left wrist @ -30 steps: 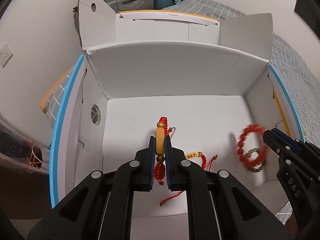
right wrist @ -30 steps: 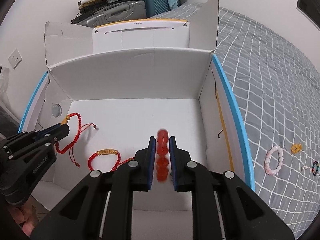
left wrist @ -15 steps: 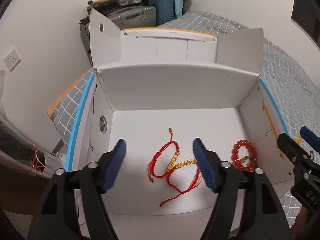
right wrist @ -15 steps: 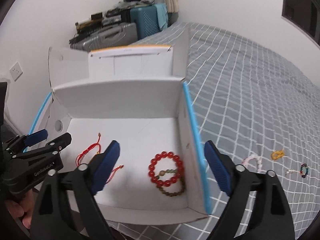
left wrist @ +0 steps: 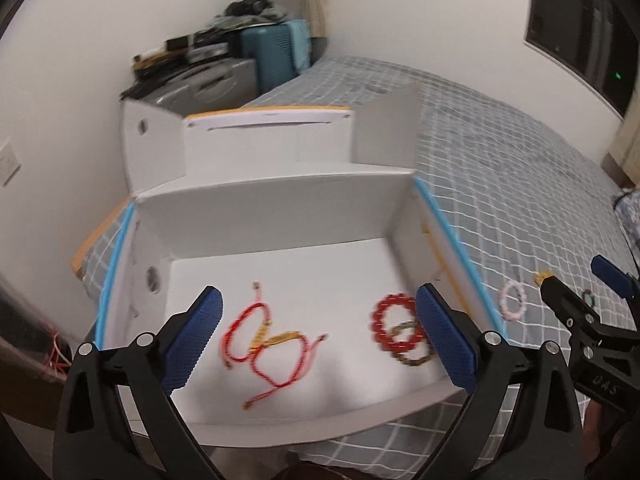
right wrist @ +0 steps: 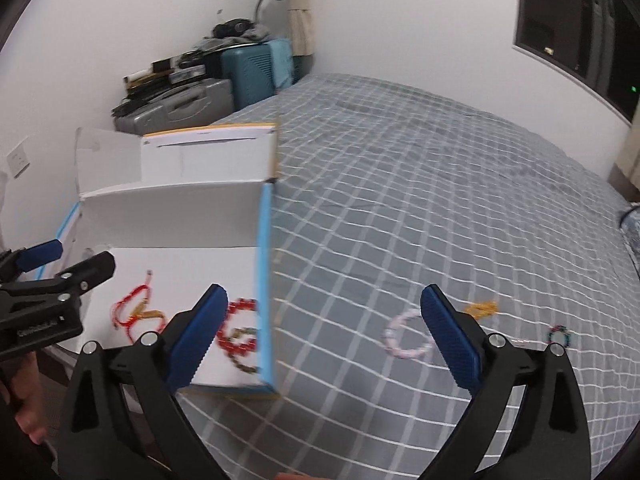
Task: Organize jewelry
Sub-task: 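Move both tools back over the remaining bracelets on the bed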
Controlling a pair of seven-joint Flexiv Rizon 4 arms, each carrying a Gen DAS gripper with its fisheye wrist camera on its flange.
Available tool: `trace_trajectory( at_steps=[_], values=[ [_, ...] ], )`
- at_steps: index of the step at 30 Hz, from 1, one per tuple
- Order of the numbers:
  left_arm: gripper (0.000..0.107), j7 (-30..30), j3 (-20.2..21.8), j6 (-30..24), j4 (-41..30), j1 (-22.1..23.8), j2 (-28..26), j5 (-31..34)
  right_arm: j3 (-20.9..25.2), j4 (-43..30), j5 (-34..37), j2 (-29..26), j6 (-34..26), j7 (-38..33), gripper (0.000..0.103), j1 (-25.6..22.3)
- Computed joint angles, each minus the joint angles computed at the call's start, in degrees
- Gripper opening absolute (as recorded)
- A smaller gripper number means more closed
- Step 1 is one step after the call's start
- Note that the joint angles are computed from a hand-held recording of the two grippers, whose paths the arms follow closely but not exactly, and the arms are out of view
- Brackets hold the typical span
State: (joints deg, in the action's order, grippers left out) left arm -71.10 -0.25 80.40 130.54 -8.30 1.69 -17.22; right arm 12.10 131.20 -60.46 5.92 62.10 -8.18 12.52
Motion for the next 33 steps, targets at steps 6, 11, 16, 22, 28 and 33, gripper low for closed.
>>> trace_trajectory(
  at_steps=[6,11,16,22,28,33],
  values=[
    [0.097,-2.30,-2.13,-0.05,-1.23,-2.33,-0.70,1.75,-0.50,5.44,1.32,6.08,0.41,-1.08,0.093,-3.93],
    [0.097,-1.27,-4.17,0.82,-2.23,-5.29,-2.22,-0.07,-0.97,9.75,3.71,10.88,1.47,-2.52,0.093,-8.40],
    [0.097,-3.25,-5.80,0.51,-4.64,-7.73,-4.42,1.62,-2.18,13.16,6.69,14.40,3.08,-5.21,0.093,-13.36],
    [0.097,-9.28,-6.83,-0.91,-9.86,-11.08,-9.20,7.75,-3.70,15.93,7.34,15.54,7.15,-7.54,0.093,-20.44],
    [0.097,-16.25,-5.05,-1.85,-17.01,-15.72,-16.73,16.72,-5.79,18.46,1.20,13.00,15.17,-5.05,0.093,-30.60],
    [0.097,-21.10,-1.80,-1.64,-21.92,-19.92,-22.69,21.24,-8.35,18.61,-10.86,7.48,21.12,2.06,0.093,-39.12]
  ],
)
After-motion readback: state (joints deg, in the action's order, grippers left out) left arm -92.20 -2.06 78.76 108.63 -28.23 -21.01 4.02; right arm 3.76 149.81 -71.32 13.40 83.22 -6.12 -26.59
